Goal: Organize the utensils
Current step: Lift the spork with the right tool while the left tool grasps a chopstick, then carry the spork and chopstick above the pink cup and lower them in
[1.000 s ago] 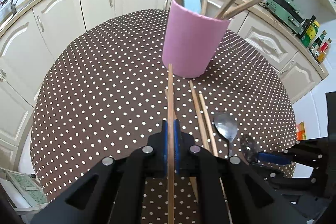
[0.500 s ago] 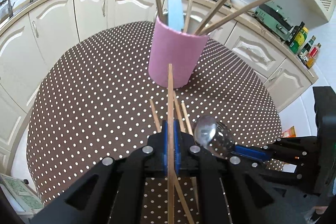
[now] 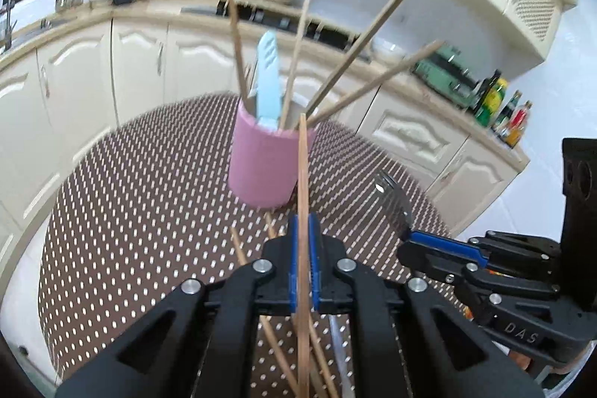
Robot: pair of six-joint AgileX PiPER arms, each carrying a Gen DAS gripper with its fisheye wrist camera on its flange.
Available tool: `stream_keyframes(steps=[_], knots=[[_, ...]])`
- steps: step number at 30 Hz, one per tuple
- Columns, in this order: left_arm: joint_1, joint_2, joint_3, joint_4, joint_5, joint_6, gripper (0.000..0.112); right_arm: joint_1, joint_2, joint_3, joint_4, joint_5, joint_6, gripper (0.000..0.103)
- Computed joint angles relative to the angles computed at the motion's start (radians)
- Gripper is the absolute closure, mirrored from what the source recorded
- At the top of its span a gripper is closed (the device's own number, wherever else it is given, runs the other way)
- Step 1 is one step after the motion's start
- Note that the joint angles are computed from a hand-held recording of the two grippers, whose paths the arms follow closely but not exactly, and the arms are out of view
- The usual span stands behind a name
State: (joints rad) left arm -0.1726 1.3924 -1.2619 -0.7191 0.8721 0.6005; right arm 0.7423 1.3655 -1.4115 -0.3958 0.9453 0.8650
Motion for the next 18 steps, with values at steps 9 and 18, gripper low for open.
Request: stream_keyframes(steps=[9,18], knots=[[0.053,-0.098,0.062,-0.286,-0.097,0.253,0.107,0.110,0.019,-0.016,-0.349,-0.131,0.278,0.092],[0.079,-0.030,-0.019,-0.577,-0.192,0.455,0.107,0.094,0.114,-0.093,-0.644,-0.225,0.479,0.091]])
